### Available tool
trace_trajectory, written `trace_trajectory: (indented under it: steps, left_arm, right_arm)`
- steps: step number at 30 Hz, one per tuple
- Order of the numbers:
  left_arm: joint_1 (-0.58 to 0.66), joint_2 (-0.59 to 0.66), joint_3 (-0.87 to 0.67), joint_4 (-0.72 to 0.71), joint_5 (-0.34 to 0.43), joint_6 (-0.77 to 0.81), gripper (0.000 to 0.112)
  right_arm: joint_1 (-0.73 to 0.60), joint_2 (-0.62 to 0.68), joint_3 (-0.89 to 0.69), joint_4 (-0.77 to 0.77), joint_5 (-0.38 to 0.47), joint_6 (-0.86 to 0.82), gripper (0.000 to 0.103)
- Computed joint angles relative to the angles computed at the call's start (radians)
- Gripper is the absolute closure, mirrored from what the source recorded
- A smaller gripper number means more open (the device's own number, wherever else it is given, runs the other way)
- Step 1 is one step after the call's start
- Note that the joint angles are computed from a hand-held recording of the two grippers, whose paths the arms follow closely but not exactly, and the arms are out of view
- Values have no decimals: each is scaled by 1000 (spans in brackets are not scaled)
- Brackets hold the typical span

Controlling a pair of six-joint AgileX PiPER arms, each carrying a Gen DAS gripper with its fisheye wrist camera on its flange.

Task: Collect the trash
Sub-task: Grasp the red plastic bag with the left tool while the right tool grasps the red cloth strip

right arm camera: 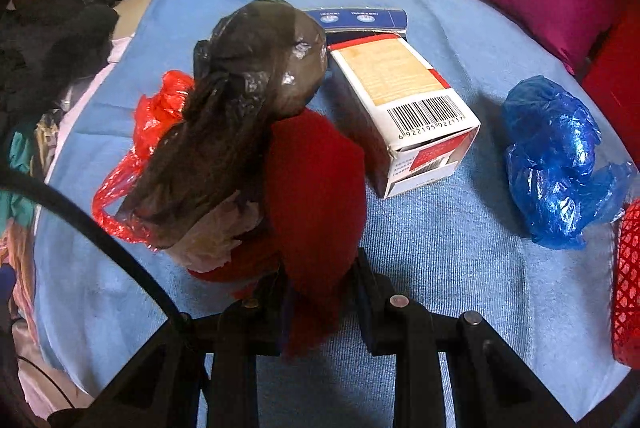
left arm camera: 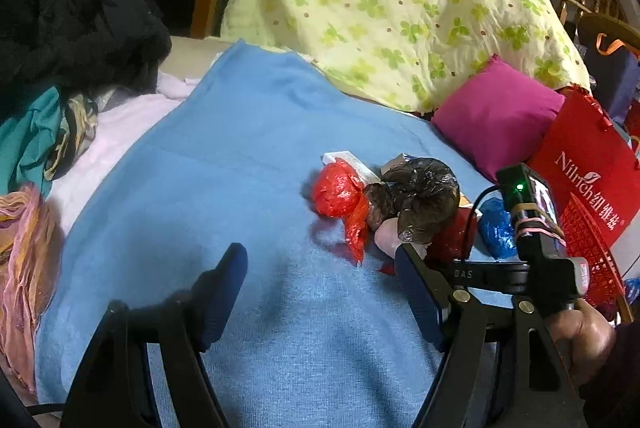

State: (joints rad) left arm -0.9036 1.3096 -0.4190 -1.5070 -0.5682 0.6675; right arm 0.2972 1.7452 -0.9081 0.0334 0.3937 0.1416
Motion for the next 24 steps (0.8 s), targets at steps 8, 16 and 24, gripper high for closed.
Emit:
trace_trajectory:
  steps: [8, 16, 24]
  left_arm:
    - [59, -16, 16, 116, 72, -59, 36]
    - [116, 89, -64, 114, 84, 1, 36]
    - [300, 247, -190, 164, 231, -45, 36]
  right_arm:
    - [44, 46, -101, -91, 82, 153, 75]
    - [11, 57, -82, 25, 15, 45, 74]
    - [-9, 18, 10, 213, -122, -168, 74]
